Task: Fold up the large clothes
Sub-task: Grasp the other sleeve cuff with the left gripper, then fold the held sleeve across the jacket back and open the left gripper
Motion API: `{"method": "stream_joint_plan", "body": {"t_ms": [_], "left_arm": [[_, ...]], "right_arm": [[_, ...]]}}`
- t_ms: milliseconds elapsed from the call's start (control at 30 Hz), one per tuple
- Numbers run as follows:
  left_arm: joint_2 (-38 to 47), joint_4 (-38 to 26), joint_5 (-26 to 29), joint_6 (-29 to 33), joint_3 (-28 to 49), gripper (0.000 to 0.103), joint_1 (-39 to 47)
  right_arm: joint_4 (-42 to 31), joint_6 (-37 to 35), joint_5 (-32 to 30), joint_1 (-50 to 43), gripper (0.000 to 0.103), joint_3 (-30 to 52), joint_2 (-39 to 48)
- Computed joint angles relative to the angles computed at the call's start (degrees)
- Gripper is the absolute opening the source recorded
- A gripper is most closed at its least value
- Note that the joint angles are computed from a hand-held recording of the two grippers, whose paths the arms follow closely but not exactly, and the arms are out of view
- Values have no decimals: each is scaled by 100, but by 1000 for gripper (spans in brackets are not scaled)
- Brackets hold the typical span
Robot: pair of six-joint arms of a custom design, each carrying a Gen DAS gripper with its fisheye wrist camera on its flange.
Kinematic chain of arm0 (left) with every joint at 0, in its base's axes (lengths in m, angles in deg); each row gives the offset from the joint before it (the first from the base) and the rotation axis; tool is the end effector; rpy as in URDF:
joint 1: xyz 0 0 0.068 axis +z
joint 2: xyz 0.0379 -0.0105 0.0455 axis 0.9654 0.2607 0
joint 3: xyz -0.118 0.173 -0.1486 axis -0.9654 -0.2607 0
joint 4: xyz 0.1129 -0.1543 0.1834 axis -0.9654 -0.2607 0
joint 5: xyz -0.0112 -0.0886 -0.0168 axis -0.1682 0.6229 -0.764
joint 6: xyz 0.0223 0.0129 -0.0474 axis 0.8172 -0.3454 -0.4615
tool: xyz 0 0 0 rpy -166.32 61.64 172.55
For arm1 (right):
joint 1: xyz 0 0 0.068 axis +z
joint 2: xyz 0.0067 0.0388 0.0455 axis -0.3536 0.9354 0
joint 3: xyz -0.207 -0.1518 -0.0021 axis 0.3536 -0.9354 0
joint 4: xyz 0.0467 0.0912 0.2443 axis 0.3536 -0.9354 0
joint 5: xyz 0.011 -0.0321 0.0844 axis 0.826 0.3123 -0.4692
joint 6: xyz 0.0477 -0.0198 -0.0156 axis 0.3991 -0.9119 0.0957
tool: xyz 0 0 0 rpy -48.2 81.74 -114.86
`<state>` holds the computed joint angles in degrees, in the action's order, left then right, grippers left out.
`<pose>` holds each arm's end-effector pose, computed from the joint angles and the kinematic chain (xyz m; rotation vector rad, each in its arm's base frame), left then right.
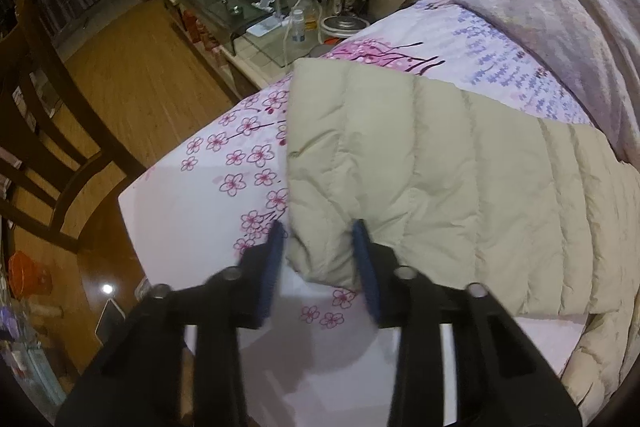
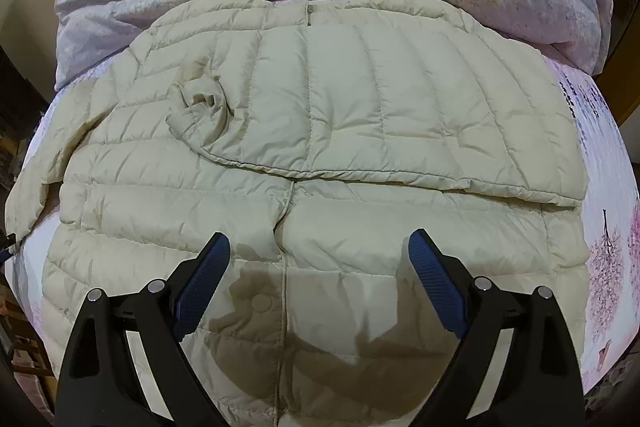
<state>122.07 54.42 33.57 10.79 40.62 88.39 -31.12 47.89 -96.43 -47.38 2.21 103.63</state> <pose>0.2408 0.0645 0.1104 -0.9904 2.5330 0.1899 0.3046 -0.1443 0.1290 0.1037 2.7405 0.0919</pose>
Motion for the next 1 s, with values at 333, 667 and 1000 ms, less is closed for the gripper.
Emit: {"method": "stream_joint_plan", "body": {"t_ms": [333,667,1000], "left_arm": [[-156,-61,-221,-63,34,7,-325],[-560,-459,-630,-88,771,7,-1371],[-37,-542,-516,-385,2185,7,-3067]], "right_arm": [[13,-10,-32,-27,93,63,75],[-69,58,-147,-98,93,255,191],[-234,-29,-416,-511,93,555,402]]}}
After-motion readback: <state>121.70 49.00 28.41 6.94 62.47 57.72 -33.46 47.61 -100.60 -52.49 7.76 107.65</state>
